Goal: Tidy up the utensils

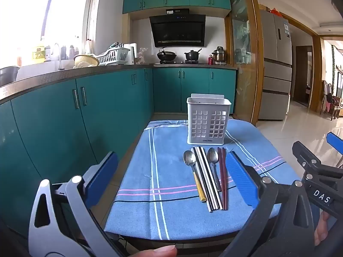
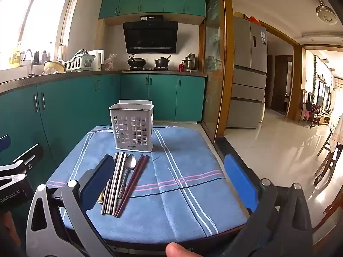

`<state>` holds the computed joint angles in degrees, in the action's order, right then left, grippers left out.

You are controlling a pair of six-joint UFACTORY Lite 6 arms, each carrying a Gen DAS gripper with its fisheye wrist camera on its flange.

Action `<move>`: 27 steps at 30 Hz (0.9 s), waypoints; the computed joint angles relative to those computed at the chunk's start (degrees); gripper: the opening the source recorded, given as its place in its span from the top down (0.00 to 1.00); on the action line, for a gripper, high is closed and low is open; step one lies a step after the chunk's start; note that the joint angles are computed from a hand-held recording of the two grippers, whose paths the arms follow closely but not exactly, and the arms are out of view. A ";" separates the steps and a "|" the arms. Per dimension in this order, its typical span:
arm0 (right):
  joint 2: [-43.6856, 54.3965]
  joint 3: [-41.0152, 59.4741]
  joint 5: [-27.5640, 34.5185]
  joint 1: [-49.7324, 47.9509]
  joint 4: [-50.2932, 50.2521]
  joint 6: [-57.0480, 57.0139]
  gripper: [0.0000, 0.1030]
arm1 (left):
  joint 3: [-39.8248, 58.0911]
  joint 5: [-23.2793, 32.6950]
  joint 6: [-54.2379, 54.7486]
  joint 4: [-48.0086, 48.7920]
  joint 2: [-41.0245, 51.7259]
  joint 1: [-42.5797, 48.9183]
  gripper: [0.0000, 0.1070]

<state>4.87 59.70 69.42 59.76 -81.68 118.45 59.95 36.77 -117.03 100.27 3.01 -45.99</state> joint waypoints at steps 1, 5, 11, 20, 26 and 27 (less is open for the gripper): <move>-0.08 -0.03 -0.18 -0.03 0.12 -0.06 0.02 | -0.03 -0.03 -0.17 0.07 -0.03 0.01 0.07; 0.00 -0.03 0.05 -0.02 0.16 -0.12 0.03 | -0.34 -0.31 -0.28 0.43 -0.23 0.08 0.07; 0.33 0.97 0.23 0.44 0.66 -0.65 0.03 | 0.89 -1.46 1.78 -0.54 -0.18 1.20 0.07; 0.23 1.59 0.24 0.47 0.89 -1.17 0.02 | 0.87 -1.00 1.26 -0.16 0.15 0.90 0.07; -0.34 0.26 -0.43 -0.03 -0.13 -0.13 0.03 | 1.29 -0.11 2.39 -1.56 -0.01 -0.12 0.07; -0.32 -0.25 -0.70 -0.25 -0.52 0.46 0.02 | 1.53 -0.14 2.67 -1.78 0.08 -0.08 0.07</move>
<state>4.55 59.45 68.72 59.51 -82.21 118.91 61.48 36.63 -114.35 98.49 3.09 -46.07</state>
